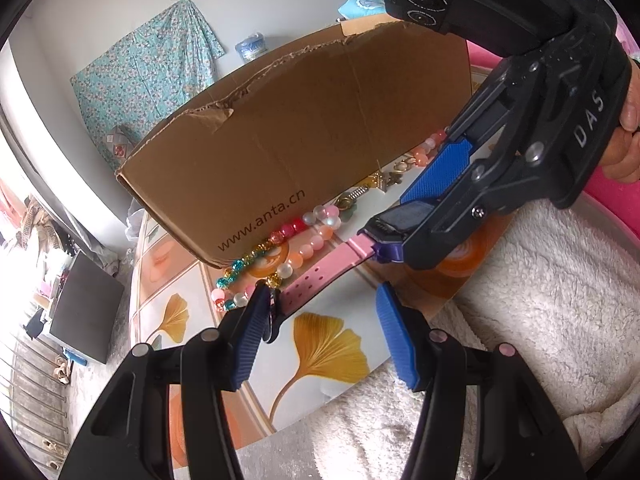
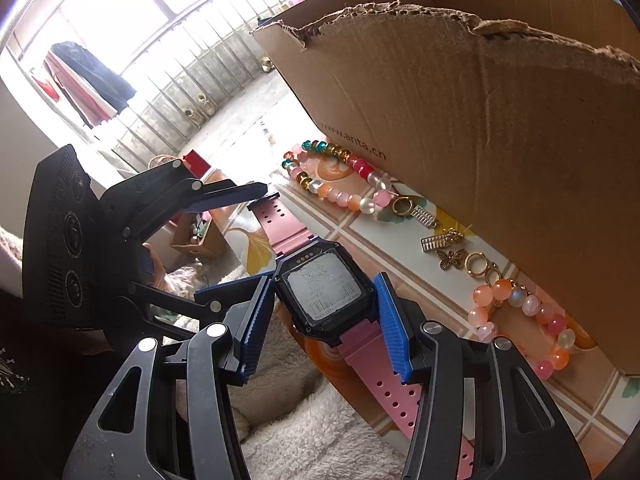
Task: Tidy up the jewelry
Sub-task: 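Lift the watch with the right tool and carry it over the box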
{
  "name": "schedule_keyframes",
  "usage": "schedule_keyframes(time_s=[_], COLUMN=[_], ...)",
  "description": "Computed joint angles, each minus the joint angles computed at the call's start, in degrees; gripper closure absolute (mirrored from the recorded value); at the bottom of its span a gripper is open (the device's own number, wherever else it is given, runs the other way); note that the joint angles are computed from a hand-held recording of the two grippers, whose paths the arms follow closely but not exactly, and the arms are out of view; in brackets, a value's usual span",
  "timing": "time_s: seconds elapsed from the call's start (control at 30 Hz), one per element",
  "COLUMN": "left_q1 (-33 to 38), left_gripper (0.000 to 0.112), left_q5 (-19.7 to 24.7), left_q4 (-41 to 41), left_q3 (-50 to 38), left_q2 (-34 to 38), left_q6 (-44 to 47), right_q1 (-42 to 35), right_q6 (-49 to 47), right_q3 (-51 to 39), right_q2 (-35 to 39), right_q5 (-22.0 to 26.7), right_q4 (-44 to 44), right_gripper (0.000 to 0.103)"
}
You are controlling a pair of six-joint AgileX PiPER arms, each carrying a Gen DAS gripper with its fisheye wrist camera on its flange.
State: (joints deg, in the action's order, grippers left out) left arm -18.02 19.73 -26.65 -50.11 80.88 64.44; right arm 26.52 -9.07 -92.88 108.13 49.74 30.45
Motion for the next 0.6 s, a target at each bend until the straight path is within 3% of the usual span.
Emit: schedule_keyframes(time_s=[0.1,0.23,0.3,0.4,0.47,0.6], left_q1=[-0.31,-0.07,0.26,1.5,3.0,5.66], left_gripper=[0.064,0.087,0.091,0.096,0.098,0.099], left_q5=[-0.76,-0.01,0.83,5.28,9.66,17.7], left_q4=[-0.71,-0.84,-0.75,-0.94,-1.63,-2.97], left_q3=[0.34,-0.27,-0.9,-3.65,-6.37,-12.42], left_q2=[0.09,0.85,1.24,2.42,3.65,6.81], left_q6=[1.33,1.84,1.86,0.91,-0.09,-2.54], right_q1=[-0.16,-0.2,-0.18,0.87,2.44,6.27], right_q6=[-0.85,-1.01,-0.47,2.51,6.05,14.22], right_q3=[1.11,2.06,2.7,3.13,4.0,6.59], right_q2=[-0.43,-1.04,-1.63,-2.57,-3.72,-6.19], right_q5=[-0.6,-1.37,-1.8,-2.47,-3.43,-5.14], right_q4=[1.01,1.17,0.73,-2.4,-6.78,-17.13], right_gripper=[0.055,0.055,0.055,0.054,0.048,0.047])
